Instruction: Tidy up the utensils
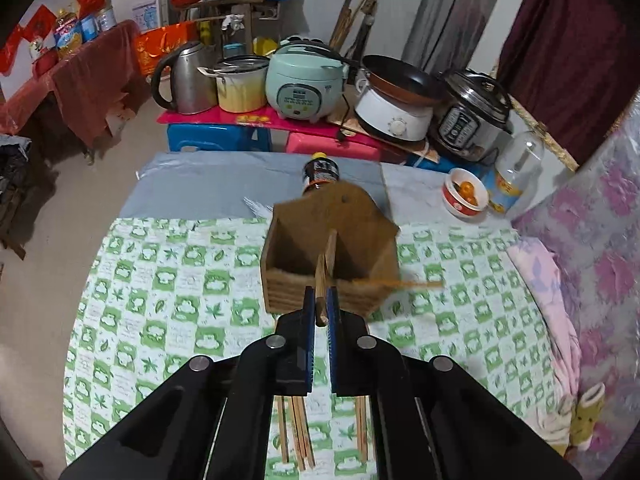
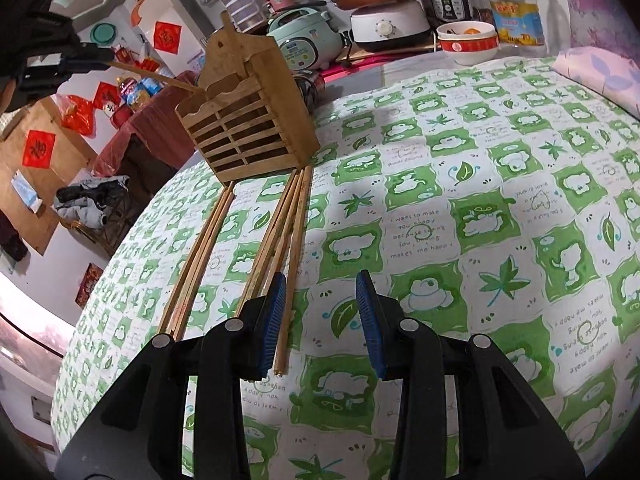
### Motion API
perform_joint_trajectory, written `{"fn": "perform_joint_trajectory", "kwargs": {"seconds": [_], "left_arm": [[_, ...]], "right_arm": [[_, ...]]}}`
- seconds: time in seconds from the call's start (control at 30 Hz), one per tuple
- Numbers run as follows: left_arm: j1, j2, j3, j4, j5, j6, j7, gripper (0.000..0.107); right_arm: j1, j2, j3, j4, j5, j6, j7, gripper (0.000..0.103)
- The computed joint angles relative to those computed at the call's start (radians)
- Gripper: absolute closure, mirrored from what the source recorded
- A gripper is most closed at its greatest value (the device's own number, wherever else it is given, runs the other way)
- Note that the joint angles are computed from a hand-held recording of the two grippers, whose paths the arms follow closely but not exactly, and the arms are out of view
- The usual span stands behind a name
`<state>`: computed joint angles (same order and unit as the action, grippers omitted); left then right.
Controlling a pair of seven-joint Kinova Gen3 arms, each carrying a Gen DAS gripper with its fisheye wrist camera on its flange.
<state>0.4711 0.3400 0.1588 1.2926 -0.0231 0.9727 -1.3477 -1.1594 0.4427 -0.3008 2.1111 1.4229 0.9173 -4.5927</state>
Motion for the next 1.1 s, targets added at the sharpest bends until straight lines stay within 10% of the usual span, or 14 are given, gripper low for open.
{"fn": "perform_joint_trajectory", "kwargs": {"seconds": [0.17, 0.23, 0.3, 0.47, 0.77, 1.1], "left_arm": [[0.003, 0.079, -0.008, -0.060, -0.002, 0.024, 0.042, 0.100], [-0.018, 0.086, 0.007, -0.049, 0.014, 0.011, 0.038, 0.089], [-0.051, 0.071, 0.056, -0.010, -0.021, -0.028, 0.059, 0.045], [-0.139, -0.033, 0.117, 0.190, 0.004, -0.214, 0.005, 0.038], [0.013, -0.199, -0.154, 0.607, 0.106, -0.400, -0.144, 0.018], [-0.408, -0.165, 0.171, 0.893, 0.508, -0.615, -0.526, 0.018]], "right_arm": [[0.000, 0.001, 0.000, 0.004, 0.011, 0.001, -0.009, 0.064], [0.002, 0.000, -0.001, 0.008, 0.019, -0.001, -0.017, 0.064], [0.005, 0.000, -0.003, 0.011, 0.027, -0.002, -0.027, 0.064], [0.013, -0.001, -0.009, 0.018, 0.036, -0.002, -0.045, 0.064], [0.013, 0.001, -0.013, 0.017, 0.013, 0.007, -0.048, 0.064], [-0.033, 0.014, 0.024, -0.055, -0.168, 0.040, 0.070, 0.062]]}}
